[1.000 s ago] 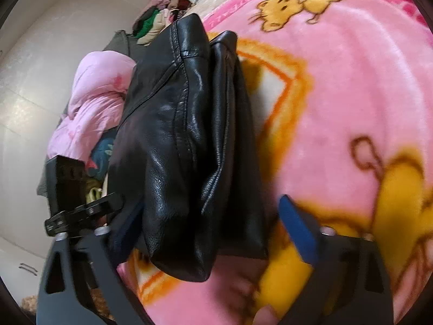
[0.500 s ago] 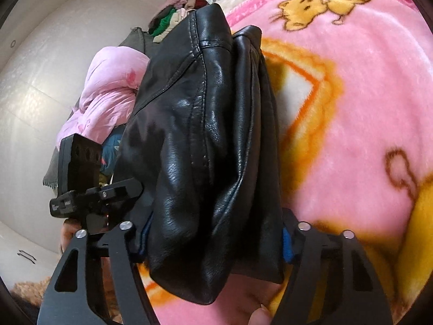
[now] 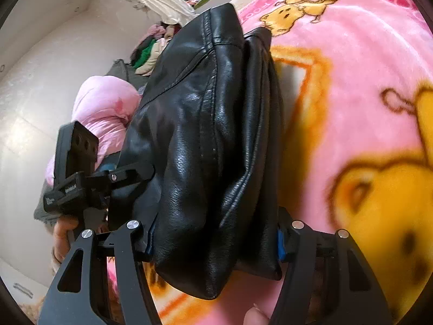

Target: Fold large clothes

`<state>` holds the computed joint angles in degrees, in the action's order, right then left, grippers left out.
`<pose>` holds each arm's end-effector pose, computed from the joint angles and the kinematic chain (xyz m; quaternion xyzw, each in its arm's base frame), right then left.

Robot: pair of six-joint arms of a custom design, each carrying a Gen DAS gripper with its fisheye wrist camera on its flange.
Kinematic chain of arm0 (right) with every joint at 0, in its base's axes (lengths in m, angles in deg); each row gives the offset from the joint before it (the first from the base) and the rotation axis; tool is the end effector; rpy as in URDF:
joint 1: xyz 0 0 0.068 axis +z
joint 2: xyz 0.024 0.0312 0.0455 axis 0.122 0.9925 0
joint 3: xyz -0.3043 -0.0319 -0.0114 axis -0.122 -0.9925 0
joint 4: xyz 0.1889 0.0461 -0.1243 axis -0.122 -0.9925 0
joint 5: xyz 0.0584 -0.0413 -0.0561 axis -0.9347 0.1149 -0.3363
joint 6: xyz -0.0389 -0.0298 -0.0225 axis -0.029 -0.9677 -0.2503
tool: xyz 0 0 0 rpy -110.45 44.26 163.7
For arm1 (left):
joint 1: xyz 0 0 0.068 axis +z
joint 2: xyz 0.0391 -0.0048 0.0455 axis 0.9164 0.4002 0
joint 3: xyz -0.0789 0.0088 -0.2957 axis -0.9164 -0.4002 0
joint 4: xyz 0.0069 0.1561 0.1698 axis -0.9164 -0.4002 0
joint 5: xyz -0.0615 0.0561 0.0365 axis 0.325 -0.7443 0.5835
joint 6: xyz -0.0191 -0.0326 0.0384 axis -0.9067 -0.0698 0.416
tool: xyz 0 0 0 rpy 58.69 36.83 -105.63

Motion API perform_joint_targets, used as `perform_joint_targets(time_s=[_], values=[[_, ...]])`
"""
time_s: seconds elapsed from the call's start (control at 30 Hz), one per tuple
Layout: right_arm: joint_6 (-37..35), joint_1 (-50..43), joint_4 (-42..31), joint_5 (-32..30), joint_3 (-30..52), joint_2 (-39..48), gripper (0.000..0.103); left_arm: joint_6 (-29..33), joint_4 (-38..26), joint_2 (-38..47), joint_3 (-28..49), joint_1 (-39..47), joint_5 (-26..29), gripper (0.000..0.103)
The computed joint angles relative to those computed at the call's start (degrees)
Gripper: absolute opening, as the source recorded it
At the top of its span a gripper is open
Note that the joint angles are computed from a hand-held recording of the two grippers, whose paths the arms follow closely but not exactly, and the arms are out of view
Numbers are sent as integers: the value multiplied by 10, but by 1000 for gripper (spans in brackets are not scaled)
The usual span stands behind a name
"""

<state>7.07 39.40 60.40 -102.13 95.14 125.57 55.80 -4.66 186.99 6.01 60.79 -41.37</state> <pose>0.2938 0.2059 0.0949 -0.0962 0.8820 0.4017 0.2267 0.2843 -0.0389 0.1366 -0.1239 0.9469 -0.2125 0.2069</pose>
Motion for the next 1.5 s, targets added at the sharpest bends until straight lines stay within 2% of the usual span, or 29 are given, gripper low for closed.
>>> perform_joint_targets(time_s=[0.13, 0.23, 0.33, 0.4, 0.47, 0.57, 0.67, 0.73, 0.83, 0.9, 0.97, 1.0, 1.03, 1.07, 1.13, 1.2, 1.3, 1.37, 1.5], values=[[31, 34, 9, 38, -6, -2, 60, 70, -28, 2, 2, 54, 43, 95], [57, 54, 17, 62, -4, 2, 61, 98, -34, -1, -2, 71, 41, 95], [73, 54, 42, 73, -15, 15, 70, 105, -23, -1, -11, 75, 42, 95], [50, 44, 18, 59, -10, 8, 74, 105, -7, -8, -25, 72, 39, 95], [45, 28, -16, 31, -7, -10, 96, 100, 7, -17, -37, 73, 44, 95], [13, 9, -48, 29, -23, -69, 96, 93, 30, -42, -66, 75, 40, 95], [-29, 5, -102, 102, -19, -133, 97, 89, 36, -81, -91, 78, 30, 94], [-48, -2, -136, 127, 2, -157, 97, 94, 35, -112, -104, 79, 15, 94], [-54, -2, -211, 175, 76, -156, 95, 105, 26, -179, -117, 60, -43, 94], [-53, 1, -248, 202, 128, -135, 85, 120, 10, -207, -113, 42, -81, 93], [-52, 17, -312, 218, 233, -83, 80, 127, 4, -208, -104, 14, -130, 75], [-58, 21, -341, 231, 273, -63, 78, 126, 5, -200, -101, 4, -141, 69], [-62, 28, -368, 249, 316, -39, 69, 124, 6, -186, -95, -2, -144, 59], [-72, 33, -404, 271, 365, -12, 51, 116, 3, -173, -85, -16, -156, 58], [-90, 44, -444, 302, 435, 29, 40, 115, 11, -155, -82, -45, -208, 58], [-120, 46, -488, 315, 498, 69, 41, 109, 16, -145, -83, -59, -237, 58], [-131, 37, -599, 316, 613, 142, 45, 107, 21, -144, -85, -61, -236, 59], [-132, 29, -641, 308, 660, 176, 49, 108, 20, -143, -83, -68, -241, 59], [-133, 22, -647, 297, 674, 197, 52, 103, 25, -141, -84, -69, -239, 59]])
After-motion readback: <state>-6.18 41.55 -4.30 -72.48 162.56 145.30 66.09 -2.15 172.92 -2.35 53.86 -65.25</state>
